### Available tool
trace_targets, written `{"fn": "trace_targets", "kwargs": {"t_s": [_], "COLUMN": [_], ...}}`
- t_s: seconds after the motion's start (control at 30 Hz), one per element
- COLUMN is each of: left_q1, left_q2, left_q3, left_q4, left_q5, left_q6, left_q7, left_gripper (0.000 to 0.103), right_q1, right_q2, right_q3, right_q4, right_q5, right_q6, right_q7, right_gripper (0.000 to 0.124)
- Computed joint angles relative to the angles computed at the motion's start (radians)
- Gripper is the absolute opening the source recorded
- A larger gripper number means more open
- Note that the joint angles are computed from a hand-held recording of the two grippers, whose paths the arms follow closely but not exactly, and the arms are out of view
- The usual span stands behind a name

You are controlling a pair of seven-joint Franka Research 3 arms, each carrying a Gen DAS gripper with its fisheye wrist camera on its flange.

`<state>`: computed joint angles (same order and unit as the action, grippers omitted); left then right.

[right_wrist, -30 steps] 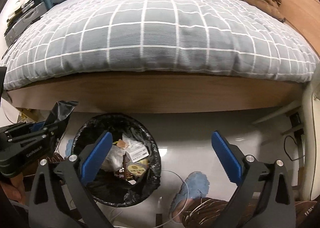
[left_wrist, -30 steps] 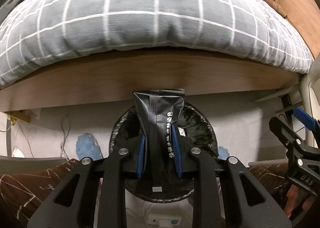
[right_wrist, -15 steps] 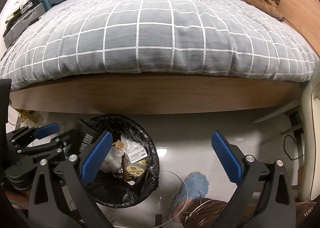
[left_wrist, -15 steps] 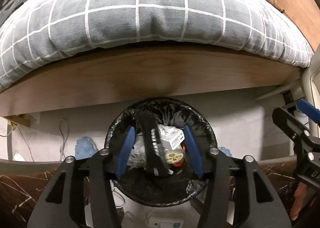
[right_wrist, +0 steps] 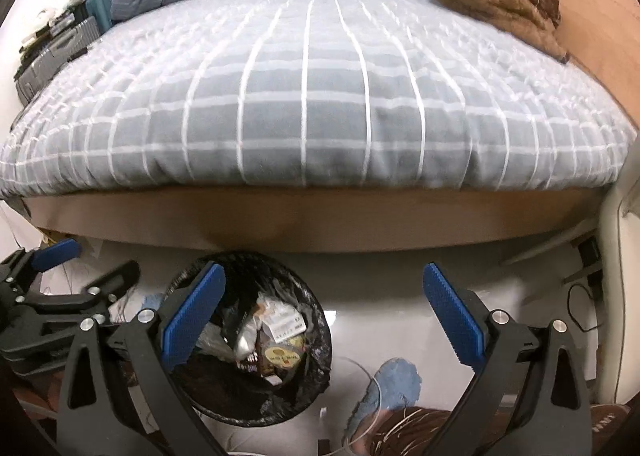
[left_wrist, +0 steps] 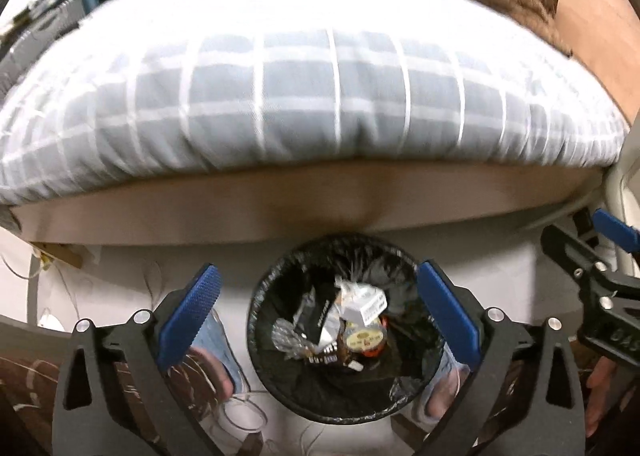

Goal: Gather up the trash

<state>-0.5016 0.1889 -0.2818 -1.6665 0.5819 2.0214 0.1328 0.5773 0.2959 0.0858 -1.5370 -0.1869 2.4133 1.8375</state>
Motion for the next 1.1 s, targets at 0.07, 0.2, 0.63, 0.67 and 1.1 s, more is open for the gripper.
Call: {"fn": "trace_targets", "kwargs": {"t_s": [0.07,0.2,0.63,0.67,1.1], "left_q1": [-0.005,-0.012,-0.051,-0.052,-0.067], "left_q2": [-0.023,-0.059,-0.123,-0.128,-0.159], "left_q3": [0.0,-0.012,-0.059,-0.062,-0.088], "left_q4": [0.009,0.048,0.149,0.147,0.11], "left_q5": [0.019,0.049,0.141,0.145,0.152], "left_q6": [-0.023,-0.097,-0.247,-0.249,-0.252], "left_q7": [-0.005,0.003,0.003,-0.001,-0.042], "left_gripper": [0.097,0.097,0.097,0.097,0.097], "right_q1": [0.005,0.003,-0.006,-0.009,-0.051], "right_q2": [-0.016,-0.048,-0.184,-0.196,-0.28], "right_q3": [-0.003,0.004,0.042,0.045,0.087], "right_q4": [0.002,0.02,-0.017,-0.025,-0.115], "right_q5": [-0.009,0.0,-0.094,-0.096,-0.115], "right_q6": [0.009,-0.001,0.009,0.013,0.019], "right_q7": [0.016,0.045,0.097,0.098,0.137], "right_gripper": [0.095,0.095,0.095,0.095,0.095]}}
